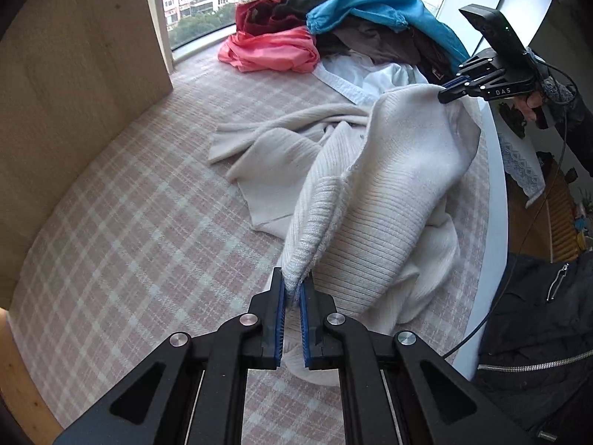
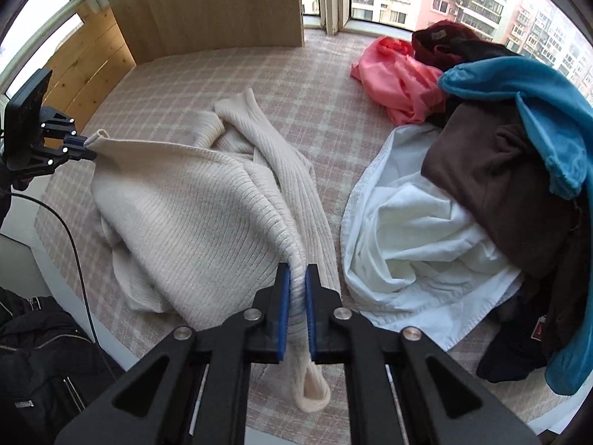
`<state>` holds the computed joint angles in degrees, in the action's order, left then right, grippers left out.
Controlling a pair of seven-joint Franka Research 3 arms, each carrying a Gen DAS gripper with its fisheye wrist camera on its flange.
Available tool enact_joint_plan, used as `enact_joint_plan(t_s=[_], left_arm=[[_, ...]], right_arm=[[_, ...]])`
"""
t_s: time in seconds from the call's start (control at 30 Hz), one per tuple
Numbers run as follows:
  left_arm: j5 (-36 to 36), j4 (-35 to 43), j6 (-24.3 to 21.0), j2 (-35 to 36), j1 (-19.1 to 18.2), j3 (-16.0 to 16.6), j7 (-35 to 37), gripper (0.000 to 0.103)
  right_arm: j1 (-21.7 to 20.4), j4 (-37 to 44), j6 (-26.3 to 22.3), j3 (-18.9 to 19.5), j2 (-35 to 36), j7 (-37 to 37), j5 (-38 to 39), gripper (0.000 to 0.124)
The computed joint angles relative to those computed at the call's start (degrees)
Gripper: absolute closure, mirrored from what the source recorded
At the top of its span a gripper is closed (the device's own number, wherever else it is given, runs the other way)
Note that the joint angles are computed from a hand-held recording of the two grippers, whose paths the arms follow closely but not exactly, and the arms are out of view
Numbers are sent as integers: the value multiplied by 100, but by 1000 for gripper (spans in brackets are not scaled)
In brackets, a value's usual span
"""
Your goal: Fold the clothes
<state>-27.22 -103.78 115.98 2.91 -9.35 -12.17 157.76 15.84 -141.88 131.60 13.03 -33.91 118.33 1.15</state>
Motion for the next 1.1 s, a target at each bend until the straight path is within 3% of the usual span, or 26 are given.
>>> enact_joint_plan(t_s=[0.23,0.5,0.6,0.7,0.8,0.97,1.1], left_arm=[[-458,-230,768,-887,-106,189,224,97],[-108,1217,1619,-867,-270,263,-898,97],[140,1692,1793,-968,-247,310,-1234,97],[199,2107,1661,-1080,-219,433,-1433,97],[319,1847,1629,-1415,-223,512,-1338,97],[409,174,1737,-2205,-346,773,-1143,97],[556,-1280,1462,-2755,-281,1126,-1345,97]], right_arm=[[-445,654,-159,436,-315,392,-951,117],[-1226,2554,-43,703,-39,526,-2164,117],[-1515,3398,-189,994,69,498,-2780,121],[-1094,4093,-236,658,217,72,-2223,121],[-913,4480,-813,639,437,-256,-1877,119],[-67,3306,-869,233,689,-980,-688,116],[446,2776,-738,92,1664,-1560,-31,116]])
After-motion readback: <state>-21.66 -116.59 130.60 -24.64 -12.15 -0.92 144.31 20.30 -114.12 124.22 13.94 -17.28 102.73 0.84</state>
